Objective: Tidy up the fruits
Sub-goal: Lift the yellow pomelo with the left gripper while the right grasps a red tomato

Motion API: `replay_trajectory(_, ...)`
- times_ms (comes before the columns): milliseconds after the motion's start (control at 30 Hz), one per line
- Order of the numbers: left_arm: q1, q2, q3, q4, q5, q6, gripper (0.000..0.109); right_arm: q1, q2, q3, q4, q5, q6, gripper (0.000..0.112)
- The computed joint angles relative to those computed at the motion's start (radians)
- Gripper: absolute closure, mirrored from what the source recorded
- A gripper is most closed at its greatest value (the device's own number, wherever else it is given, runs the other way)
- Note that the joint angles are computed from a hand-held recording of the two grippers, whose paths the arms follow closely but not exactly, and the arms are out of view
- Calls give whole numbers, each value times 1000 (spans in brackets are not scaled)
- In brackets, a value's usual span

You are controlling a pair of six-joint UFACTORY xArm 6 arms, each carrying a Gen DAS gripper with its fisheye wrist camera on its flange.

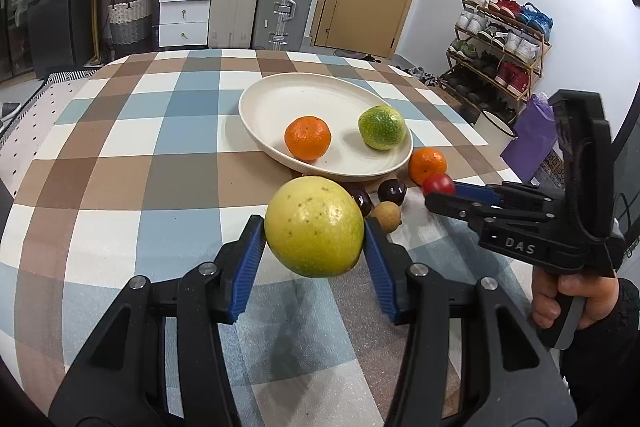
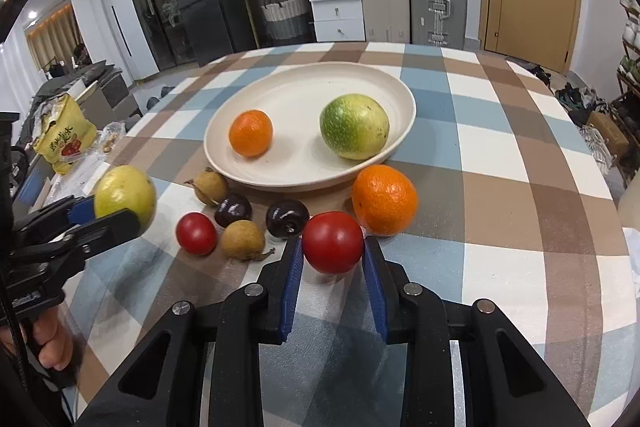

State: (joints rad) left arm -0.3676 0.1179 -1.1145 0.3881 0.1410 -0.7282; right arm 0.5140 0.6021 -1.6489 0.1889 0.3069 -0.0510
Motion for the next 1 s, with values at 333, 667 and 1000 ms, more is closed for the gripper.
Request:
replay_trajectory(333,10,16,-45,89,7,-68,61,15,-79,61,216,-62,-241,82)
replay_trajectory(667,17,89,-158,52,28,-19,61,3,-37,-35,274,-17,-307,82)
replay_trajectory(1000,14,208,-296,-119,80,161,61,-12,96,-224,278,77,-283,82)
